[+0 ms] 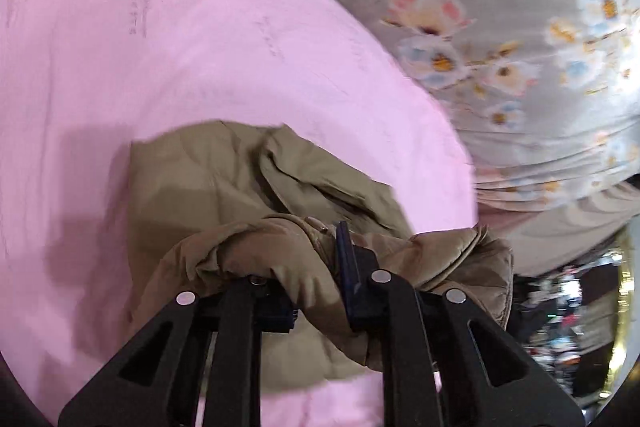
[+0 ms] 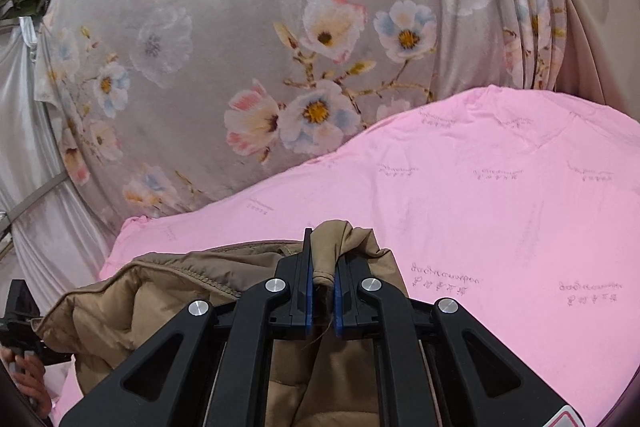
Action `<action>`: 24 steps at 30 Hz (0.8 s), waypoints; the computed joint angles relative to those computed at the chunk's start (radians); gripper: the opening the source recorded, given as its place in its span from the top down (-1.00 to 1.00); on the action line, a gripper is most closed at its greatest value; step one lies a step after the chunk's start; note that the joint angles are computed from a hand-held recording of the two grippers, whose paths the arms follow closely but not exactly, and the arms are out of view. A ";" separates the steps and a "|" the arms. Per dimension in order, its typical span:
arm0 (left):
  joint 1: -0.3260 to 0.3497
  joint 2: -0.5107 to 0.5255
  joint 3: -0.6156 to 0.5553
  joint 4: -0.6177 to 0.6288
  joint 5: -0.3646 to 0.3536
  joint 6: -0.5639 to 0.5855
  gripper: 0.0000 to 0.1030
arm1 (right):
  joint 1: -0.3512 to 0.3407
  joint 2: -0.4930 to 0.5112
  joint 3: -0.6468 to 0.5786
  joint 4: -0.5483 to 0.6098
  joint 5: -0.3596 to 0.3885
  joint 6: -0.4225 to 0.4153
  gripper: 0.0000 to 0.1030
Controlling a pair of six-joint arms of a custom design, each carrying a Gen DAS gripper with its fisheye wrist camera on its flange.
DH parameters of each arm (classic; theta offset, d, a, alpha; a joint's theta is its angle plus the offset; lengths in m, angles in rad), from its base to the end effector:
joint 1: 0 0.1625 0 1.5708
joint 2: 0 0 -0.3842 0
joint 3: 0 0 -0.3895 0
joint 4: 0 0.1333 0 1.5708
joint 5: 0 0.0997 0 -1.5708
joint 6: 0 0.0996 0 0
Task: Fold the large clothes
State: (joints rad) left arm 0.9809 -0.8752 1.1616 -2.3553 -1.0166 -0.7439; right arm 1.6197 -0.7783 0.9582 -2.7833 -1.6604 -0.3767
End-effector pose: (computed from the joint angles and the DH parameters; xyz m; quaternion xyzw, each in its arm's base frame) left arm -0.2617 -0.7248 0.3206 -0.1389 0.9242 -0.3503 0.0617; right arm 0.1630 -0.7861 0.3973 0.1619 -0.8539 0.4802 0.1189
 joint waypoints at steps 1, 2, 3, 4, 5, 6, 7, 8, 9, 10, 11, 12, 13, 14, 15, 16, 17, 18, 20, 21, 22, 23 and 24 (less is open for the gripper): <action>0.017 0.044 -0.054 0.032 0.018 0.005 0.70 | -0.004 0.055 -0.073 0.044 -0.029 0.003 0.86; 0.038 0.087 -0.108 0.064 0.026 0.011 0.70 | -0.006 0.089 -0.115 0.067 -0.052 0.001 0.86; 0.055 0.106 -0.124 0.071 0.027 0.012 0.70 | -0.009 0.134 -0.174 0.100 -0.078 -0.002 0.86; 0.074 0.123 -0.139 0.083 0.023 0.018 0.70 | -0.012 0.165 -0.218 0.128 -0.092 0.000 0.86; 0.093 0.155 -0.172 0.085 0.011 0.037 0.70 | -0.017 0.209 -0.281 0.169 -0.112 0.006 0.86; 0.105 0.156 -0.162 0.067 -0.001 0.047 0.69 | -0.020 0.240 -0.325 0.194 -0.129 0.009 0.86; 0.113 0.166 -0.164 0.043 -0.007 0.074 0.67 | -0.025 0.276 -0.376 0.226 -0.146 0.013 0.86; 0.117 0.169 -0.157 0.016 -0.009 0.112 0.67 | -0.030 0.307 -0.418 0.254 -0.163 0.012 0.86; 0.121 0.176 -0.157 -0.007 -0.018 0.145 0.67 | -0.033 0.332 -0.450 0.270 -0.179 0.009 0.86; 0.120 0.168 -0.139 -0.025 -0.028 0.164 0.66 | -0.037 0.354 -0.478 0.288 -0.191 0.009 0.86; 0.124 0.168 -0.134 -0.046 -0.052 0.189 0.66 | -0.044 0.380 -0.515 0.321 -0.195 0.017 0.86; 0.134 0.170 -0.130 -0.074 -0.088 0.208 0.65 | -0.048 0.399 -0.548 0.349 -0.194 0.025 0.86; 0.144 0.173 -0.128 -0.103 -0.125 0.210 0.63 | -0.050 0.410 -0.569 0.369 -0.189 0.033 0.86; 0.153 0.168 -0.115 -0.143 -0.161 0.214 0.62 | -0.052 0.417 -0.584 0.382 -0.182 0.038 0.86; 0.163 0.152 -0.094 -0.173 -0.208 0.201 0.58 | -0.052 0.418 -0.592 0.395 -0.175 0.042 0.84; 0.168 0.134 -0.071 -0.198 -0.240 0.182 0.53 | -0.055 0.409 -0.587 0.409 -0.158 0.050 0.81; 0.169 0.111 -0.041 -0.234 -0.269 0.159 0.50 | -0.057 0.393 -0.575 0.420 -0.137 0.063 0.78; 0.167 0.093 -0.018 -0.263 -0.290 0.147 0.45 | -0.059 0.365 -0.542 0.423 -0.107 0.080 0.69; 0.152 0.036 0.048 -0.324 -0.308 0.137 0.39 | -0.072 0.258 -0.403 0.379 0.000 0.137 0.42; 0.140 0.012 0.073 -0.344 -0.299 0.143 0.27 | -0.076 0.210 -0.335 0.328 0.041 0.156 0.15; 0.125 -0.018 0.107 -0.372 -0.285 0.157 0.05 | -0.076 0.155 -0.252 0.253 0.072 0.164 0.09; 0.110 -0.042 0.133 -0.394 -0.263 0.167 -0.09 | -0.073 0.123 -0.212 0.215 0.079 0.159 0.09; 0.081 -0.073 0.172 -0.445 -0.205 0.194 -0.29 | -0.068 0.090 -0.170 0.178 0.084 0.143 0.09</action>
State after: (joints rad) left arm 1.0619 -0.9485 1.3334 -2.8007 -1.2212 -0.5496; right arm 1.5521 -0.6879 0.7879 -2.6049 -1.5764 -0.2337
